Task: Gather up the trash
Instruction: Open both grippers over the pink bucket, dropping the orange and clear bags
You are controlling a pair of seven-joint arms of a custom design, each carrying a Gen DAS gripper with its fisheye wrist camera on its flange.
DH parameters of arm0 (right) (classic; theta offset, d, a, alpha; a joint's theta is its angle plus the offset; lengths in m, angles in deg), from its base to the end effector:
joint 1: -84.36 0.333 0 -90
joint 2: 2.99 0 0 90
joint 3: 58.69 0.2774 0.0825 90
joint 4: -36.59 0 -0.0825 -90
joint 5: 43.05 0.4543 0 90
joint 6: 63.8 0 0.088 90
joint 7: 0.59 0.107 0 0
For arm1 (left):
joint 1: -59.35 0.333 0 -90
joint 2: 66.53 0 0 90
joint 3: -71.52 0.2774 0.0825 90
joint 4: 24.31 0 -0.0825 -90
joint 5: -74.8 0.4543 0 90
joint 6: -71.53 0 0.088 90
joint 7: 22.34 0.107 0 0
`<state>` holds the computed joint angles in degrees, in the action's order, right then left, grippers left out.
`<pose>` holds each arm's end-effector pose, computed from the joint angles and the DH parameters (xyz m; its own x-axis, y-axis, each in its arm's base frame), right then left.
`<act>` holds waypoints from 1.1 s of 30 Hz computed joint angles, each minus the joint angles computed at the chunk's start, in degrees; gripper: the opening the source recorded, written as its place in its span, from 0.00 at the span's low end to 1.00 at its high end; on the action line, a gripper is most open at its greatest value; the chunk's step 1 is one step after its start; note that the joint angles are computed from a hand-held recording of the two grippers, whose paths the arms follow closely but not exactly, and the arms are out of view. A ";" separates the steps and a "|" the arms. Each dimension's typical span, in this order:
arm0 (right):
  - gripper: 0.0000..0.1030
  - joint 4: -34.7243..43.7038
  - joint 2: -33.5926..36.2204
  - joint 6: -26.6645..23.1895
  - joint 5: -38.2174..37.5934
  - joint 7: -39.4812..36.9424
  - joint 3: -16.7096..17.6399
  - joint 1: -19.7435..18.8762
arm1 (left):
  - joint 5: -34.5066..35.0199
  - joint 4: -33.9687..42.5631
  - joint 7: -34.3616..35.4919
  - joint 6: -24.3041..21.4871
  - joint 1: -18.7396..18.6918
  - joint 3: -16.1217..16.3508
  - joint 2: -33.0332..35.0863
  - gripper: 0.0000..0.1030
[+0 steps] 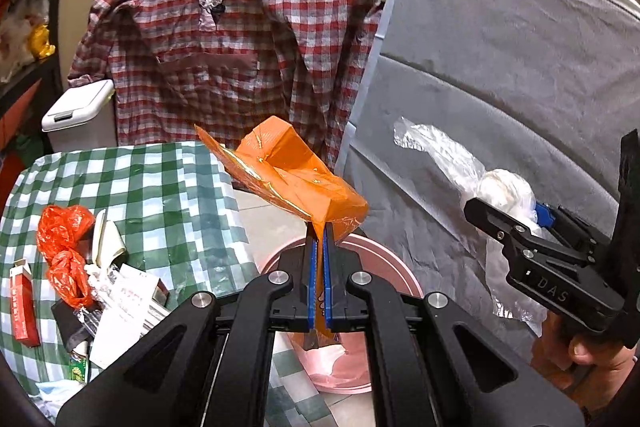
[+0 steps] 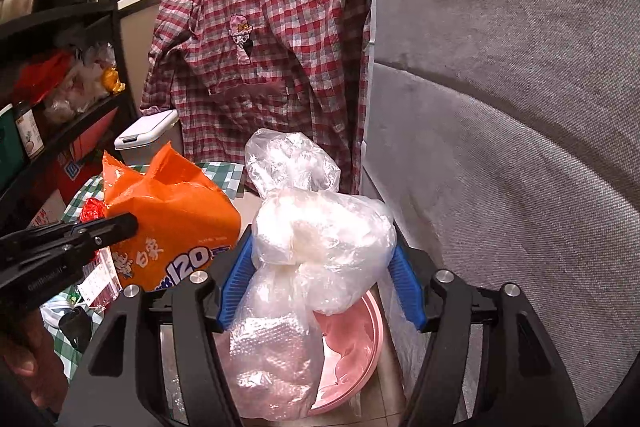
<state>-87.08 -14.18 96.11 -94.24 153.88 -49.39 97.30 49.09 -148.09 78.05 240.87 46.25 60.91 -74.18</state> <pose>0.5505 0.2673 0.4975 0.0153 -0.9994 -0.0318 -0.5519 0.0181 -0.8337 0.5826 -0.2274 0.4926 -0.3074 -0.9232 0.2305 -0.6296 0.0157 -0.7768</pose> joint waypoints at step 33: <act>0.66 2.68 1.05 -0.15 -7.80 7.17 1.53 1.88 | 1.19 -8.13 -0.62 3.21 1.54 2.94 -9.08 0.36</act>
